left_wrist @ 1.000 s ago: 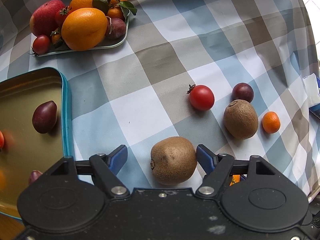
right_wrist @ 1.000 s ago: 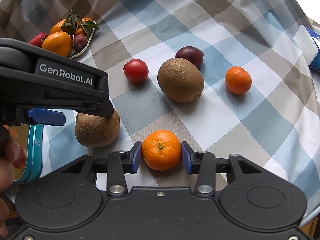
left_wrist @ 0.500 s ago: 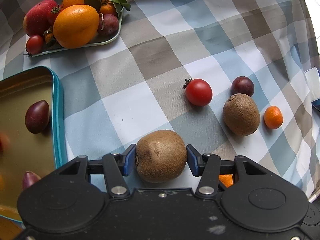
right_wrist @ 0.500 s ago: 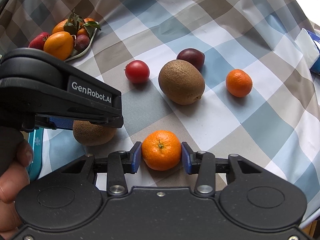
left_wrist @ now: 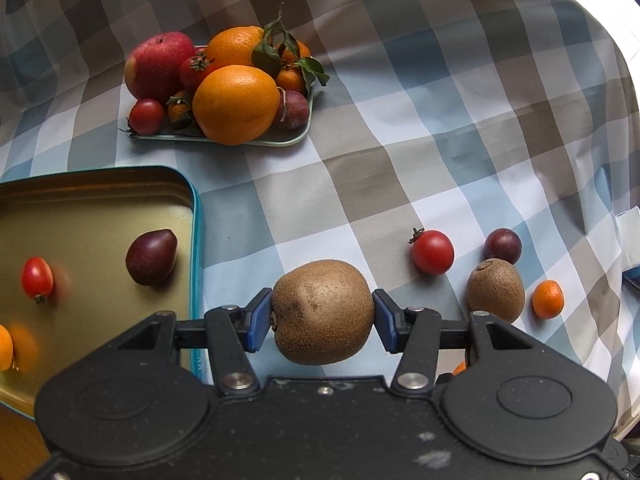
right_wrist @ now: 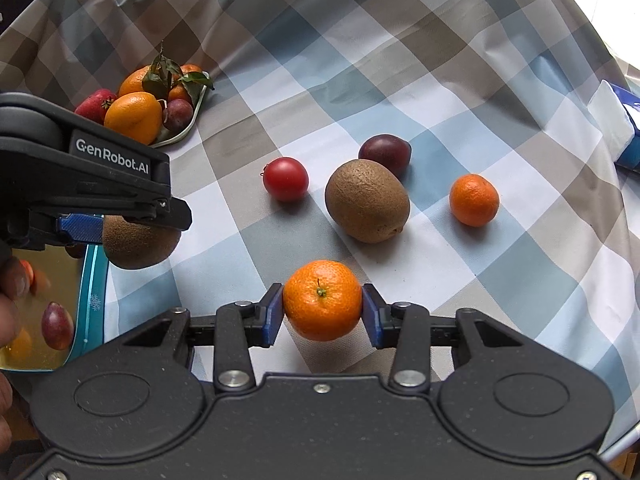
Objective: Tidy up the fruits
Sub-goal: 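Carry the kiwi and mandarin over the gold tray and open both grippers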
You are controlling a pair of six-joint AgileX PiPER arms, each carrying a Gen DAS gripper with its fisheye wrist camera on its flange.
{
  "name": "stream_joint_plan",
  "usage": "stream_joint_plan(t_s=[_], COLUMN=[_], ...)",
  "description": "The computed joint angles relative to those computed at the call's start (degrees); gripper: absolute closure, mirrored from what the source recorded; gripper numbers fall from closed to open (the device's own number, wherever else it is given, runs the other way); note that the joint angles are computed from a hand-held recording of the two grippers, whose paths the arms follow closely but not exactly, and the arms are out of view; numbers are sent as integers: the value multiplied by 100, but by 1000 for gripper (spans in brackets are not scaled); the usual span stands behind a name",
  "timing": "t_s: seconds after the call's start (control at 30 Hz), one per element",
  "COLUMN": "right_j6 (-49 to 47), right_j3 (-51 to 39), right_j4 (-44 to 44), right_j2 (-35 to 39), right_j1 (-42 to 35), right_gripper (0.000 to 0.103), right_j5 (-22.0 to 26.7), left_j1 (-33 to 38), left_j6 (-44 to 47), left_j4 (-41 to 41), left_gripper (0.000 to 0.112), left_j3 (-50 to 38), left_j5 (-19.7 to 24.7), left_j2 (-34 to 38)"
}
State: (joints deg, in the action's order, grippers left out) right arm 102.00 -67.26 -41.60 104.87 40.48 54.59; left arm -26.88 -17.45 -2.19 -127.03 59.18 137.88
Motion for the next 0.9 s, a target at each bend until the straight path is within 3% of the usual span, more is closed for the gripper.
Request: stream_joint_plan(t_s=[0.43, 0.7, 0.9], right_j6=[-513, -1358, -1969], right_j3=[-801, -1975, -2841], right_j4=[327, 414, 667], right_j2=[593, 1125, 1542], right_j1=[176, 179, 100], right_gripper=[53, 53, 53], right_j5=[6, 210, 101], left_j1=[425, 921, 1342], left_j6=[-1098, -1154, -1278], left_j4=[1042, 779, 796], left_gripper=[59, 59, 59], left_j3=[398, 560, 738], left_j5=[-12, -3, -73], left_j2=[-397, -510, -593])
